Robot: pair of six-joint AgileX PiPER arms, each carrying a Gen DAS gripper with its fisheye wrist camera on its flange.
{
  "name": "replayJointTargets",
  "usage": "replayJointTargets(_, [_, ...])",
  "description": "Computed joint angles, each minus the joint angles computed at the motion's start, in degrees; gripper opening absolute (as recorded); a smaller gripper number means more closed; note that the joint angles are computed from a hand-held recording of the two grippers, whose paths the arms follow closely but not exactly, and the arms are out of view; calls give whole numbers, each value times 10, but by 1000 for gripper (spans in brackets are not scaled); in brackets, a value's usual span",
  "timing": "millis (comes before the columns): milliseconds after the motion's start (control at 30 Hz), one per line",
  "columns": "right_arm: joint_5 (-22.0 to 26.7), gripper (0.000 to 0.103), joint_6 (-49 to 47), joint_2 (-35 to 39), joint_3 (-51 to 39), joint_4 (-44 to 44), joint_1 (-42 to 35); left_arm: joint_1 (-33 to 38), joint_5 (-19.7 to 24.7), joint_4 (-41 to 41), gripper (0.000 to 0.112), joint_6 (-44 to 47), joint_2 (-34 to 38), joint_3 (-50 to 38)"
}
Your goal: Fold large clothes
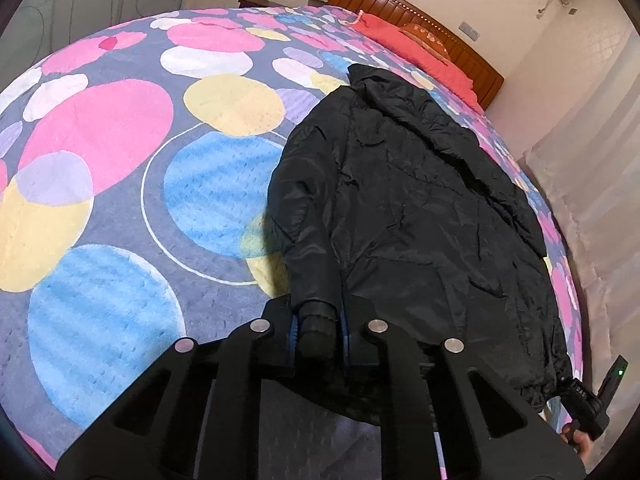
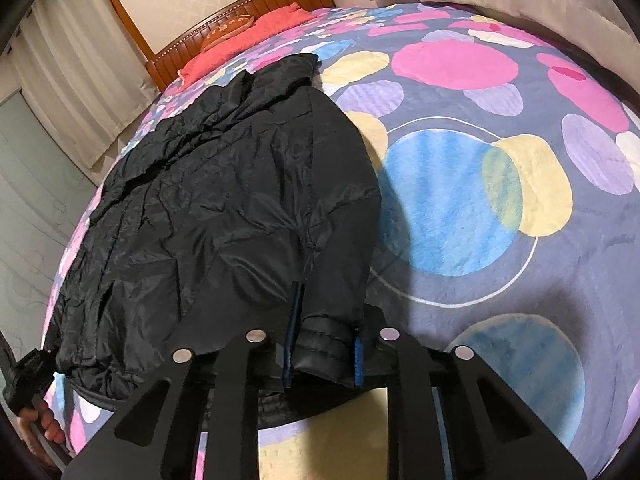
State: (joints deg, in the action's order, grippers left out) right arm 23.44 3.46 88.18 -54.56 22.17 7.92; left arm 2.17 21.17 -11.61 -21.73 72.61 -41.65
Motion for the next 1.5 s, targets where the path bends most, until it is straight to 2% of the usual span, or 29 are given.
replayJointTargets(267, [22,16,-101,-19,10,106,-22,13,22,-62,12,52,-33,0])
replayJointTargets(500, [51,15,-168,-50,26,177,-47,44,64,-139,12,125,-86,13])
replayJointTargets(700, [110,14,-280,-64,19,312,-92,75,103,-197,11,178,-128,1])
replayJointTargets(833, [157,13,-332,-55,-8,400,-112,93,125,-240,11,217,-128,-35])
replayJointTargets(1067, [218,13,-366,9,-117,495,-121,113,151,-325,10,284,-44,-164])
replayJointTargets(1200, [232,13,-342,77,-231,519,-123,100,152,-300,10,264,27,-266])
replayJointTargets(1300, [222,13,-303,141,-337,510,-122,97,161,-266,10,236,103,-370])
replayJointTargets(1367, [218,13,-247,205,-441,483,-118,96,177,-237,10,204,174,-464])
replayJointTargets(1400, [228,13,-204,236,-499,449,-117,94,188,-217,10,183,199,-503])
replayJointTargets(1467, [207,13,-137,306,-613,401,-103,90,212,-174,10,140,281,-617])
replayJointTargets(1500, [217,13,-101,339,-670,375,-103,92,231,-163,10,128,312,-665])
